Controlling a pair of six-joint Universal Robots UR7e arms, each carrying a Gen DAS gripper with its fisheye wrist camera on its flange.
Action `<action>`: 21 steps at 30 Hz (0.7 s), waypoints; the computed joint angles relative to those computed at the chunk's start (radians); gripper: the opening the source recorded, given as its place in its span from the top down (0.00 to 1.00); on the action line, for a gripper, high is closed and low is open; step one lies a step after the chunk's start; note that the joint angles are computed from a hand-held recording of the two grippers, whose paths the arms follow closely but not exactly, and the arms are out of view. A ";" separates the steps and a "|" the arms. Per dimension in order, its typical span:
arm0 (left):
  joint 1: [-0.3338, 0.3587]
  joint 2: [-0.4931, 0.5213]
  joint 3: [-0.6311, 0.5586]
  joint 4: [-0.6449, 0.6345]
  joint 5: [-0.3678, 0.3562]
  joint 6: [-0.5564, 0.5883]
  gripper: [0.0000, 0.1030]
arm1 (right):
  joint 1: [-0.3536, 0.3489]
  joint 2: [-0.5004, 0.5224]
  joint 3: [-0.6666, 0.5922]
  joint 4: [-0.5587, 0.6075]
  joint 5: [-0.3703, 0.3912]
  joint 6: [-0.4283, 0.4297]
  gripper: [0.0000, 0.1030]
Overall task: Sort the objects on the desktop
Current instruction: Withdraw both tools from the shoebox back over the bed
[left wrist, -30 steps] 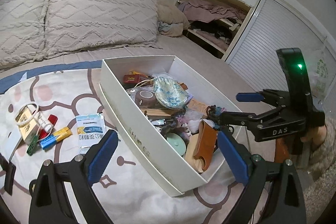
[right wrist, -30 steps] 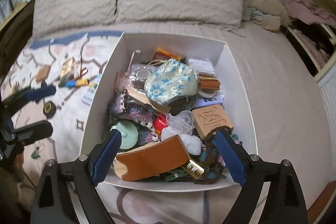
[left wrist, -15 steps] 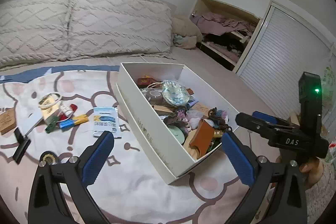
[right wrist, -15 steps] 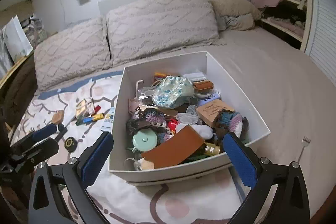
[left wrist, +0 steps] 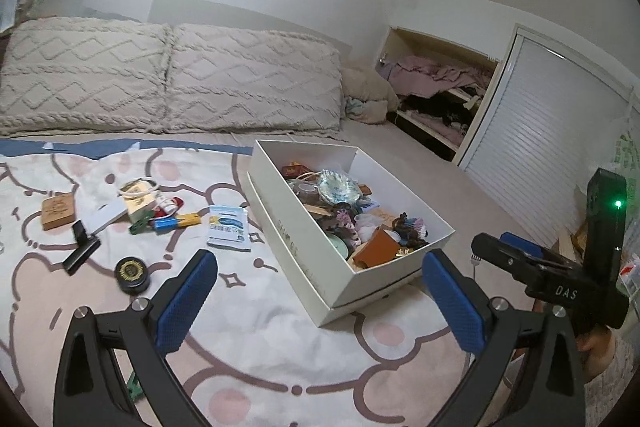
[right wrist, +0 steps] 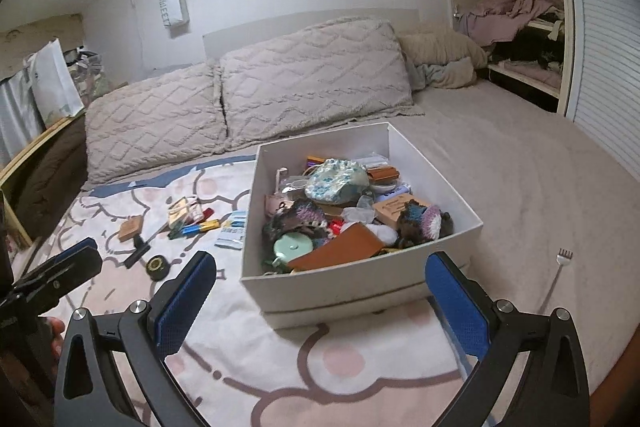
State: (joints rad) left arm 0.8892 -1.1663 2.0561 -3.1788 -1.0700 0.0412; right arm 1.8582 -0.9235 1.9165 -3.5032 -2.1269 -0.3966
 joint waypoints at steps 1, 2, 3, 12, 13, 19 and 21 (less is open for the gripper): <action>-0.007 -0.010 0.014 -0.011 0.011 -0.001 0.00 | 0.003 -0.004 0.012 -0.005 0.002 0.001 0.00; -0.015 -0.019 0.028 -0.021 0.023 -0.001 0.00 | 0.007 -0.006 0.021 -0.010 0.001 0.002 0.00; -0.022 -0.028 0.040 -0.028 0.037 -0.002 0.00 | 0.011 -0.009 0.029 -0.014 -0.002 0.003 0.00; -0.082 -0.106 0.130 -0.068 0.130 -0.028 0.00 | 0.051 -0.023 0.087 -0.079 -0.009 -0.010 0.00; -0.086 -0.112 0.137 -0.067 0.138 -0.033 0.00 | 0.054 -0.025 0.091 -0.082 -0.009 -0.011 0.00; -0.104 -0.148 0.166 -0.065 0.176 -0.047 0.00 | 0.076 -0.023 0.103 -0.105 -0.014 -0.021 0.00; -0.106 -0.162 0.175 -0.065 0.186 -0.052 0.00 | 0.080 -0.020 0.104 -0.106 -0.012 -0.019 0.00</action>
State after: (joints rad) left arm 0.7828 -1.3279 2.2316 -3.2438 -0.8843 -0.0110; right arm 1.9379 -0.9437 2.0204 -3.6091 -2.1390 -0.4153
